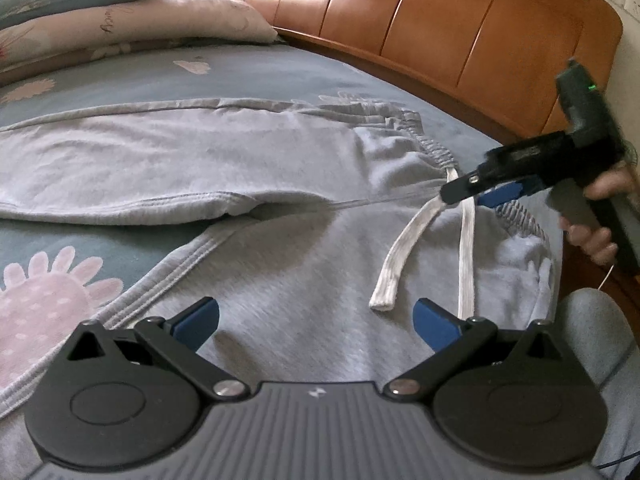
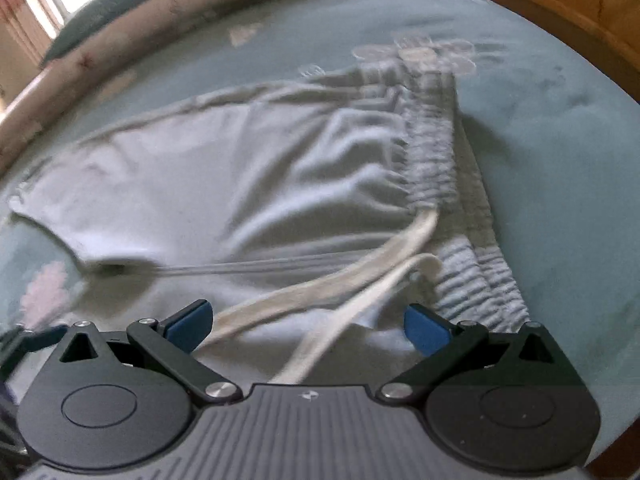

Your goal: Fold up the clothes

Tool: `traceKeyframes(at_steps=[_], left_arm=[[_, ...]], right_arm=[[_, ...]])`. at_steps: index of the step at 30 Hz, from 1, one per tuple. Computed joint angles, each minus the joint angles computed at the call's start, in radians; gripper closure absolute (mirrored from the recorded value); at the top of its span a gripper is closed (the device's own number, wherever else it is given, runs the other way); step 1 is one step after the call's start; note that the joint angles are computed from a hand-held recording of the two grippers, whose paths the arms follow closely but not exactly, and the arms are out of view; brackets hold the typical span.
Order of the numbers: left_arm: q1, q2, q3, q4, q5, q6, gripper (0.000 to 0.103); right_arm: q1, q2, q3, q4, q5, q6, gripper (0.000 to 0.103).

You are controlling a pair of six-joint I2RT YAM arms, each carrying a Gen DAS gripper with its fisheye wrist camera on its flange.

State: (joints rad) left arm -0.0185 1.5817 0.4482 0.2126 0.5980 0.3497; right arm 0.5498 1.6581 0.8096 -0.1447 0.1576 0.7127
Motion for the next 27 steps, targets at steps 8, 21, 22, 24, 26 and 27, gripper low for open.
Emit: traceKeyframes(at_steps=[8,21,22,24,26,27], left_arm=[[0.008,-0.001,0.002,-0.001,0.004,-0.005,0.001],[-0.005,-0.023,-0.010,-0.014,-0.007,0.003,0.001],[-0.003,-0.025,-0.010,-0.014,-0.003,0.003,0.001],[0.000,-0.026,-0.009,-0.016,0.004,0.003,0.001],[-0.002,-0.023,-0.006,-0.019,-0.001,0.003,0.001],[-0.005,-0.021,-0.004,-0.021,-0.005,0.003,0.001]], right_arm=[[-0.026,0.020,-0.054,0.163,0.062,0.010,0.000],[0.069,-0.074,-0.181,0.200,0.048,0.127,0.000],[0.082,-0.088,-0.173,0.166,0.087,0.152,0.000],[0.116,-0.125,-0.160,0.097,0.154,0.186,0.000],[0.134,-0.170,-0.179,0.102,0.142,0.189,0.000],[0.143,-0.188,-0.192,0.113,0.130,0.192,0.000]])
